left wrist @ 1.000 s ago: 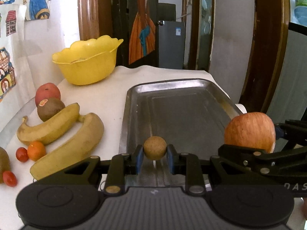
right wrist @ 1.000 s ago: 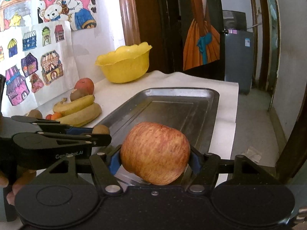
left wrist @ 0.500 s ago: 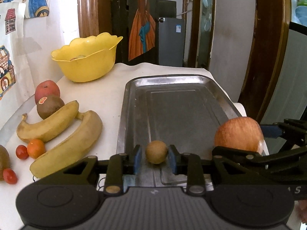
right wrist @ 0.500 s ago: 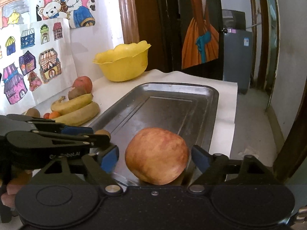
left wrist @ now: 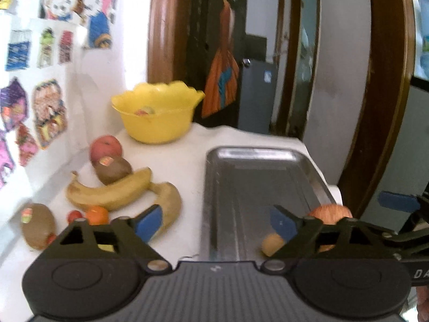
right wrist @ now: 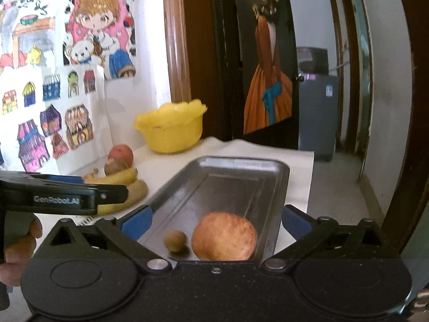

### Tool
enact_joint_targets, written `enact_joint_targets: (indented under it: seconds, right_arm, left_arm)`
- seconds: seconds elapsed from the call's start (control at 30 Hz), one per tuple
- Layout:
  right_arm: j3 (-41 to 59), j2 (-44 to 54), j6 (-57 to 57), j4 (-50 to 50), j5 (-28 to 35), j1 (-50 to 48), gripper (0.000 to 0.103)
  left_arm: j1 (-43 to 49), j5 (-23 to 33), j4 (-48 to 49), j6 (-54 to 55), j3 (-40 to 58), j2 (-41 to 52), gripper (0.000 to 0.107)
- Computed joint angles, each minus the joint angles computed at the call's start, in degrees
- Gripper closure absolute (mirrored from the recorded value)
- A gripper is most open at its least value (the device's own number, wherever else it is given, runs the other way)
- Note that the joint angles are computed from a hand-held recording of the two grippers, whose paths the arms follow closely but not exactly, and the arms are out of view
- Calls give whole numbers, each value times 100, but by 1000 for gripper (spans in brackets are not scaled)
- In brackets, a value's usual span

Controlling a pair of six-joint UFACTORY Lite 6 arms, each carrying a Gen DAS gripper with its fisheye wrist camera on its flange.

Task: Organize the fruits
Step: 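Open both grippers to drop the fruits into the steel tray, then lift both tools away from the tray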

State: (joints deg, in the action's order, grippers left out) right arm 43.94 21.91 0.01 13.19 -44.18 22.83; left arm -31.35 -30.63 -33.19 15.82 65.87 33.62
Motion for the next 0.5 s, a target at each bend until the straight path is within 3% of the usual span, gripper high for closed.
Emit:
enact_joint_targets:
  seconds: [0.1, 0.5]
  right_arm:
    - [-388, -462, -304, 554, -243, 388, 1]
    - [-904, -1547, -2001, 3308, -880, 2849, 1]
  left_arm:
    - [-5, -387, -18, -150, -647, -541, 5]
    - [192, -1268, -311, 9, -3354, -3005, 5]
